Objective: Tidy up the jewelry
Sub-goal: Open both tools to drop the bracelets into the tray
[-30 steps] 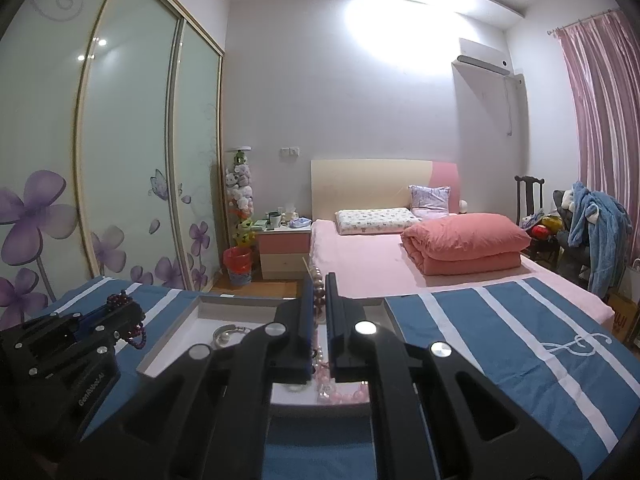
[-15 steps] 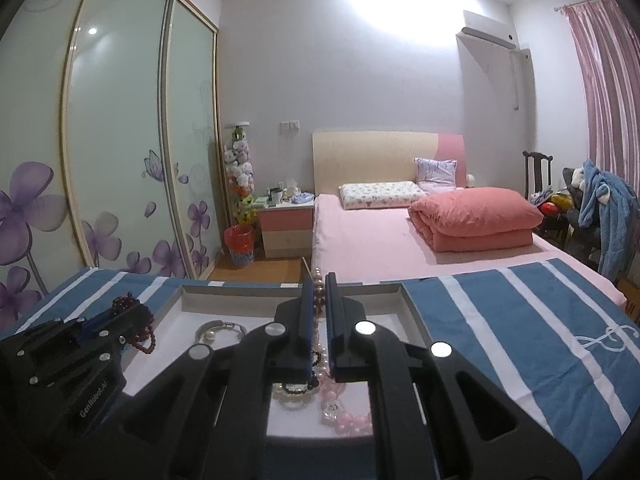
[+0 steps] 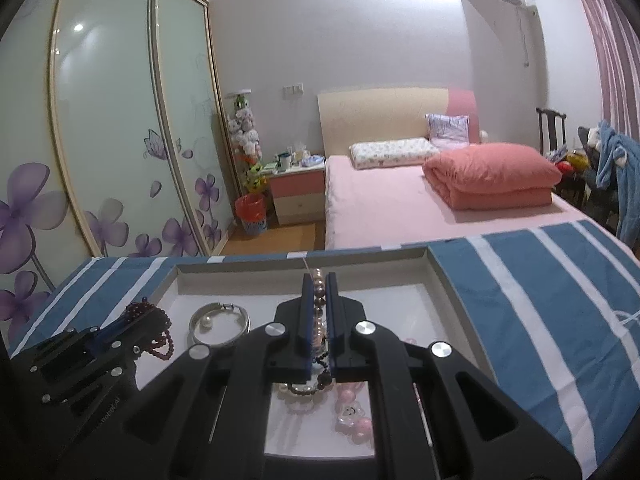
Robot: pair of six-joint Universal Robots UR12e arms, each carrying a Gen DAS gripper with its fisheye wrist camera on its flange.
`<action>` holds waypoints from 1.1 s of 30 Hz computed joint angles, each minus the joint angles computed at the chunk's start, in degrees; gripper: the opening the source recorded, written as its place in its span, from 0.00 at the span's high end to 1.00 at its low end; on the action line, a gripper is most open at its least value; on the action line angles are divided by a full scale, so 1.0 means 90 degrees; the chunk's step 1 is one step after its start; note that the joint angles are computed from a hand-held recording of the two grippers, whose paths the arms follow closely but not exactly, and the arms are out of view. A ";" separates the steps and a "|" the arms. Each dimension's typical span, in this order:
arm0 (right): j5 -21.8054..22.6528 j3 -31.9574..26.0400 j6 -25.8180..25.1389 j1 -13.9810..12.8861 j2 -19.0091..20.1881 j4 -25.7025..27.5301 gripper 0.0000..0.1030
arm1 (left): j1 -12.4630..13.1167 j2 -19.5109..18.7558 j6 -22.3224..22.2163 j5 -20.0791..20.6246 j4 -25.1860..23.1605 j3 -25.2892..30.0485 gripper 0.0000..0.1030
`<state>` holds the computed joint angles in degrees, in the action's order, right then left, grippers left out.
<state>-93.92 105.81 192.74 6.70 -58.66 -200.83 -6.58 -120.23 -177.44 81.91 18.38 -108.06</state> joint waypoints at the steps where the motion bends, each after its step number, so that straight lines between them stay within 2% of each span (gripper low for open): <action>1: 0.0042 -0.0008 0.0034 -0.0012 0.0003 0.0060 0.93 | 0.0004 0.0005 -0.0001 -0.0007 -0.0052 0.0008 0.87; 3: 0.0138 -0.0014 0.0108 -0.0038 0.0000 0.0147 0.92 | 0.0008 0.0005 -0.0031 0.0005 -0.0096 0.0020 0.86; 5: 0.0228 -0.0011 0.0190 -0.0055 -0.0009 0.0201 0.77 | 0.0013 0.0005 -0.0047 -0.0017 -0.0146 0.0035 0.83; 6: 0.0258 0.0005 0.0233 -0.0070 -0.0017 0.0186 0.74 | 0.0024 0.0011 -0.0067 -0.0025 -0.0162 0.0042 0.79; 7: 0.0263 0.0023 0.0269 -0.0079 -0.0027 0.0162 0.72 | 0.0034 0.0012 -0.0086 -0.0038 -0.0149 0.0037 0.70; 9: 0.0236 0.0061 0.0306 -0.0085 -0.0056 0.0119 0.72 | 0.0061 0.0022 -0.0183 -0.0045 -0.0073 0.0019 0.57; 15: 0.0174 0.0183 0.0427 -0.0118 -0.0157 -0.0010 0.72 | 0.0199 0.0111 -0.0566 -0.0229 -0.0060 -0.0022 0.56; 24: 0.0068 0.0463 0.0445 -0.0082 -0.0401 -0.0120 0.71 | 0.0354 0.0353 -0.0809 -0.0411 0.0126 -0.0271 0.56; 28: 0.0014 0.0688 0.0430 -0.0049 -0.0585 -0.0215 0.64 | 0.0421 0.0559 -0.0805 -0.0457 0.0251 -0.0519 0.55; 30: -0.0005 0.0850 0.0383 -0.0014 -0.0722 -0.0215 0.62 | 0.0444 0.0652 -0.0794 -0.0440 0.0317 -0.0648 0.51; 33: -0.0098 0.1088 0.0328 0.0071 -0.0911 -0.0218 0.52 | 0.0492 0.0842 -0.0787 -0.0332 0.0456 -0.0937 0.43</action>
